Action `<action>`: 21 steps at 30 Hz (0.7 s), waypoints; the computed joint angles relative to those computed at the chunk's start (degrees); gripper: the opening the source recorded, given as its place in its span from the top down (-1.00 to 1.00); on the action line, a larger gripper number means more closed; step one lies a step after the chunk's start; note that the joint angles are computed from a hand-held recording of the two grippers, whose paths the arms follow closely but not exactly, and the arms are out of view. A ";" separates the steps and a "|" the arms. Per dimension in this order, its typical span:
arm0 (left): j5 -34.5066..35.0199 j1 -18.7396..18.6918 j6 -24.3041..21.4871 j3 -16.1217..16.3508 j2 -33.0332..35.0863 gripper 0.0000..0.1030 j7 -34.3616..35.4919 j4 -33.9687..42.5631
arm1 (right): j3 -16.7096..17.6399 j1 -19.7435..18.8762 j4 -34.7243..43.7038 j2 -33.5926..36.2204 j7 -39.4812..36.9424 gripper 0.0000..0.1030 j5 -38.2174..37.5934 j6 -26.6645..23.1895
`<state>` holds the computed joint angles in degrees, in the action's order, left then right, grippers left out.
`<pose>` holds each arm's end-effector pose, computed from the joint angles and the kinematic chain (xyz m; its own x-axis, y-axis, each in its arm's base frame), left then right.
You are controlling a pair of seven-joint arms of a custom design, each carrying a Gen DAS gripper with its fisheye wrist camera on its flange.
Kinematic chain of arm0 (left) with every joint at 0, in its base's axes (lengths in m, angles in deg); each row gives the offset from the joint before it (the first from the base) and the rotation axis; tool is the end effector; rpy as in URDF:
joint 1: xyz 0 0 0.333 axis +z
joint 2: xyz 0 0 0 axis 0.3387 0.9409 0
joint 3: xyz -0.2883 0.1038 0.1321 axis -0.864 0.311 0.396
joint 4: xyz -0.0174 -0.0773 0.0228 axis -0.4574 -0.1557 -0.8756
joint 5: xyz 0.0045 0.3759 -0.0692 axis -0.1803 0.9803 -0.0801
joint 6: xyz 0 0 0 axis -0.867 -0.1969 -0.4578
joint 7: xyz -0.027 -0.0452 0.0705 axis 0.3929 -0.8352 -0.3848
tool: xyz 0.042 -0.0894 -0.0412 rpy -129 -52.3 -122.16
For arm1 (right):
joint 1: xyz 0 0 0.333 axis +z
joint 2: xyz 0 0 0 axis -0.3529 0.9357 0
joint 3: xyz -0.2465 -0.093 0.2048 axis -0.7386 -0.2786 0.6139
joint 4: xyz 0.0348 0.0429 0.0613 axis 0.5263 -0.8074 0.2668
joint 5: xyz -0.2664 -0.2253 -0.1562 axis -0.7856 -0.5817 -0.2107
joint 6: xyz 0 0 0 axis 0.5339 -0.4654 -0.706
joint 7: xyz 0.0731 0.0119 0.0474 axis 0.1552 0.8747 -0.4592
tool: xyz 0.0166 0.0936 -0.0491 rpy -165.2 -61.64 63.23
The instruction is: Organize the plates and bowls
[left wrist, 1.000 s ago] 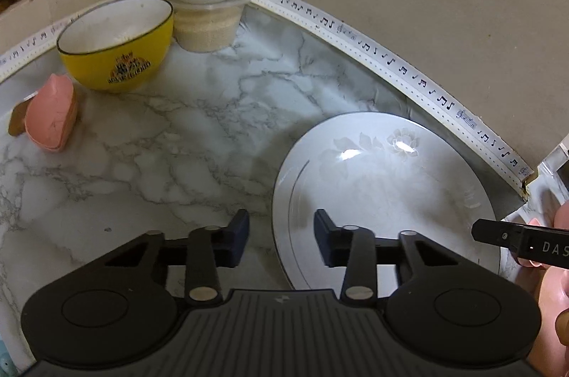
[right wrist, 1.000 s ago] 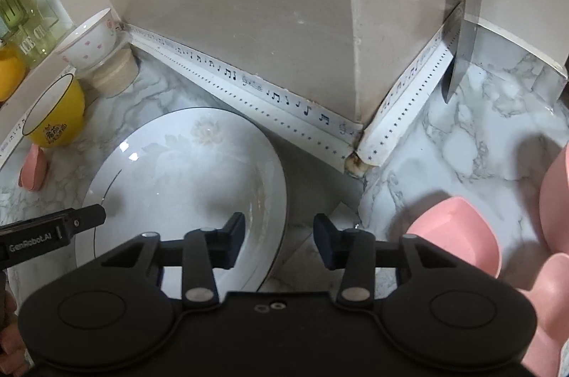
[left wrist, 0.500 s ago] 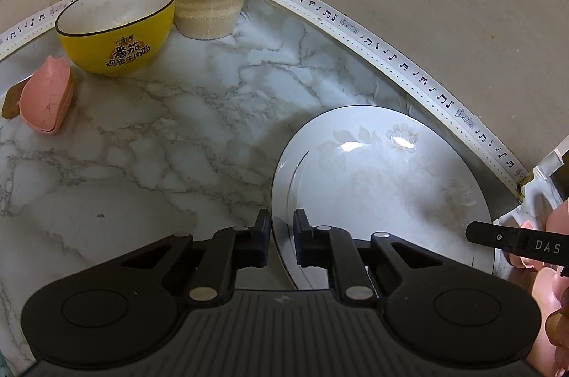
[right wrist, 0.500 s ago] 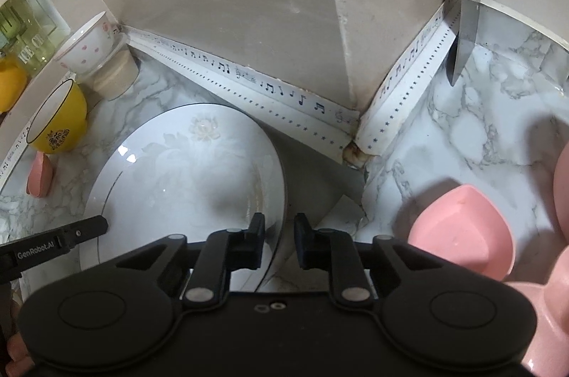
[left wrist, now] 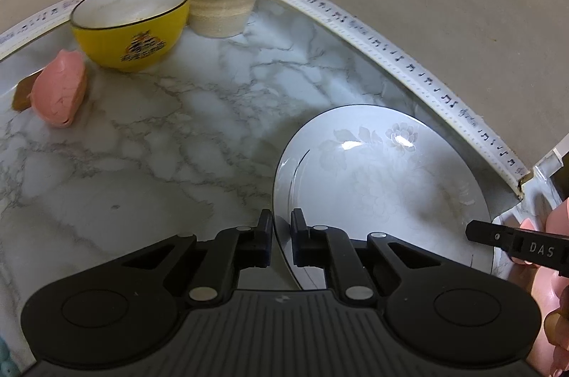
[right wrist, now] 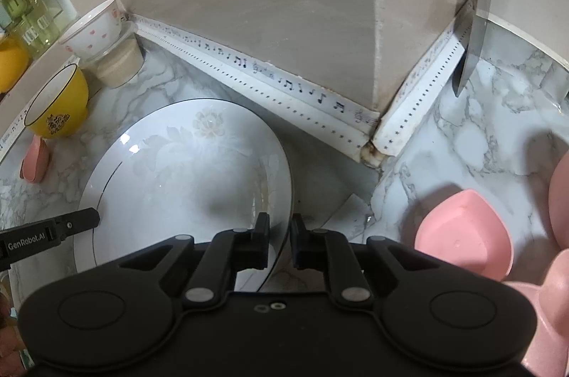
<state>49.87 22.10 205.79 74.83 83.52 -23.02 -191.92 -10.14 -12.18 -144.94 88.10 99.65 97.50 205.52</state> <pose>0.5390 -0.0345 0.2854 0.4944 -0.8468 0.1962 -0.6595 -0.5124 -0.5500 0.6951 0.1944 0.3146 0.4428 -0.8285 -0.3429 -0.8554 -0.2759 -0.4383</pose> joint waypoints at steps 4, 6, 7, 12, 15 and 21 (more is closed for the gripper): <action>3.22 0.97 0.24 0.05 -2.26 0.82 -3.64 -3.03 | 1.09 -0.18 -0.80 -0.68 -2.32 0.75 0.68 -0.41; 3.55 1.76 -0.22 -0.34 -3.81 0.82 -4.33 -5.12 | 1.75 -0.32 -1.33 -1.15 -4.11 0.75 1.37 -0.97; 4.62 2.22 -0.20 -0.41 -4.54 0.82 -5.46 -6.03 | 1.98 -0.28 -1.48 -1.33 -4.85 0.75 1.73 -1.28; 8.81 4.69 -2.57 -1.97 -8.45 0.82 -10.04 -10.70 | 2.57 0.60 -2.44 -2.28 -7.69 0.75 3.20 -3.12; 9.00 5.58 -4.11 -2.65 -11.05 0.82 -10.61 -13.88 | 2.87 1.25 -3.47 -3.09 -9.78 0.75 3.99 -3.75; 10.02 7.37 -4.75 -2.92 -15.21 0.82 -12.78 -18.90 | 3.25 2.46 -5.62 -4.92 -13.39 0.75 5.82 -4.98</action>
<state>59.89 29.47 201.04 71.92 68.32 -35.80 -210.82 -6.88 -9.72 -150.57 83.17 86.26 103.32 200.54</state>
